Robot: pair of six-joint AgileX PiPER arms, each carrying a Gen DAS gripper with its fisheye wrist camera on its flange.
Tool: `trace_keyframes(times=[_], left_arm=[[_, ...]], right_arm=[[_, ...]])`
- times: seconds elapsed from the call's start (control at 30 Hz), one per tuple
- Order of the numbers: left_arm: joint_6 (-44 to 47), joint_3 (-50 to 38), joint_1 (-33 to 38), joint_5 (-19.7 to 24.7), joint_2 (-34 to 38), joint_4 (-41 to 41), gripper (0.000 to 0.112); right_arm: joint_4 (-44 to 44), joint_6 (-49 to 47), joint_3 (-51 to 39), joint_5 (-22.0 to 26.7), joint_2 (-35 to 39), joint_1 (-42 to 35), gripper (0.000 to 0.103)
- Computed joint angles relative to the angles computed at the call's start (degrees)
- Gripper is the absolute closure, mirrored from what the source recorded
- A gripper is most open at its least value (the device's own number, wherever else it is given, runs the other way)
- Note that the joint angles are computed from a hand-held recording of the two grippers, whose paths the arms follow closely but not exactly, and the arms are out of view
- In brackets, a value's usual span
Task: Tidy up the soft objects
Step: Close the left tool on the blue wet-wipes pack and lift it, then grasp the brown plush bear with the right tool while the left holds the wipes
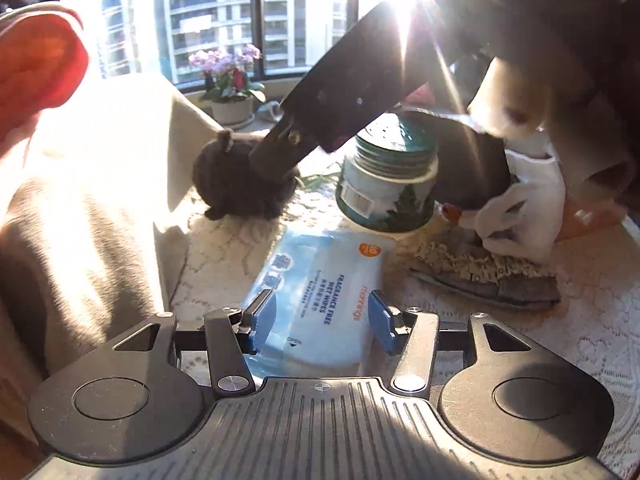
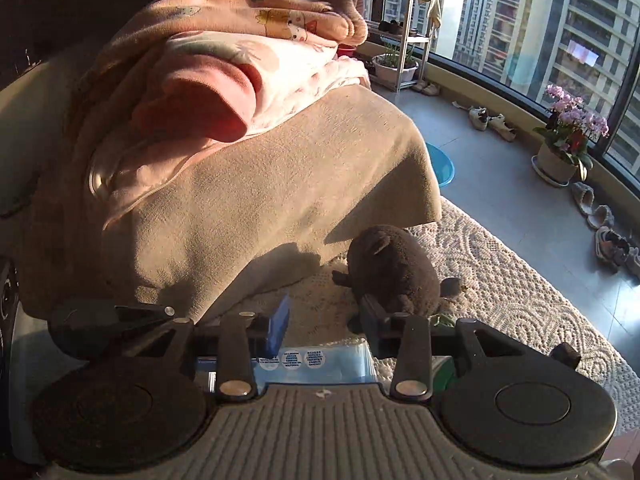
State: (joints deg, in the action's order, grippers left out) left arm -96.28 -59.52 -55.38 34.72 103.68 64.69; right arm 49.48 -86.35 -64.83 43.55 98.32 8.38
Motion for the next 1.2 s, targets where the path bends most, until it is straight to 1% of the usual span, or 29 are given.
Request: trace_keyframes(times=[0.03,0.1,0.17,0.2,0.27,0.3,0.33,0.37,0.47,0.53,0.6,0.63,0.7,0.73,0.8,0.83,0.9,0.97,1.07,1.17,1.2], left_arm=[[4.92,-1.51,0.30,-0.74,1.13,-2.82,0.053],[11.29,-3.80,-0.82,0.42,2.61,-5.65,0.037],[15.68,-5.47,-0.58,-0.19,3.20,-8.21,0.036],[15.96,-5.33,-0.34,-0.73,2.88,-8.06,0.038],[17.20,-6.68,-0.13,1.77,3.59,-8.48,0.039],[19.95,-8.48,0.74,3.70,4.80,-10.21,0.041],[22.39,-9.76,1.78,4.46,5.71,-12.14,0.038],[23.60,-9.58,3.22,3.10,5.71,-12.77,0.034],[25.95,-10.14,5.41,1.85,5.91,-14.66,0.032],[24.71,-9.63,7.03,-0.44,5.48,-15.25,0.029],[24.07,-9.65,8.86,-2.33,5.99,-16.68,0.024],[23.97,-9.46,9.56,-3.44,6.25,-17.44,0.024],[19.01,-8.24,10.19,-5.96,6.46,-13.97,0.021],[18.37,-8.52,10.01,-5.54,6.69,-13.54,0.021],[19.73,-9.24,9.68,-4.42,6.61,-15.77,0.022],[18.89,-8.83,9.44,-3.80,6.11,-15.89,0.024],[14.99,-8.02,8.77,-2.35,5.30,-15.69,0.025],[9.31,-6.99,7.29,0.11,4.52,-14.48,0.026],[1.65,-4.47,5.73,-0.01,3.38,-10.57,0.026],[-2.52,-4.01,5.60,0.11,3.21,-8.82,0.026],[-2.85,-4.65,5.04,1.28,3.58,-9.06,0.025]], right_arm=[[0.70,-1.88,0.41,0.96,-1.16,-2.35,0.055],[1.43,-4.05,-0.31,3.60,-1.68,-6.79,0.055],[2.34,-5.55,-0.71,6.11,-2.17,-10.84,0.054],[3.06,-6.13,-1.22,6.99,-1.76,-12.35,0.052],[3.56,-6.70,-1.90,9.03,-1.78,-15.24,0.048],[3.58,-6.77,-1.92,9.60,-2.14,-16.25,0.047],[3.72,-7.38,-1.72,9.97,-2.32,-17.20,0.047],[3.83,-7.62,-2.07,10.11,-1.98,-17.70,0.046],[2.95,-5.78,-3.87,11.74,-0.77,-18.83,0.040],[1.74,-3.05,-6.03,12.99,0.72,-18.42,0.037],[0.57,0.67,-8.09,12.77,1.95,-16.54,0.037],[-0.11,2.87,-9.47,12.63,2.65,-15.49,0.037],[-1.72,8.62,-13.53,12.97,4.83,-13.04,0.034],[-2.49,11.99,-15.66,12.68,6.11,-11.53,0.032],[-5.53,19.60,-20.30,11.69,9.23,-7.70,0.027],[-7.96,23.40,-22.32,10.63,10.80,-5.33,0.026],[-12.84,30.01,-25.24,8.03,13.53,-0.71,0.026],[-17.07,34.45,-26.84,5.52,15.62,3.33,0.026],[-22.82,40.09,-29.04,2.60,18.63,8.42,0.027],[-30.65,48.19,-32.80,2.02,22.58,12.32,0.027],[-32.47,50.22,-33.73,2.09,23.67,12.96,0.027]])
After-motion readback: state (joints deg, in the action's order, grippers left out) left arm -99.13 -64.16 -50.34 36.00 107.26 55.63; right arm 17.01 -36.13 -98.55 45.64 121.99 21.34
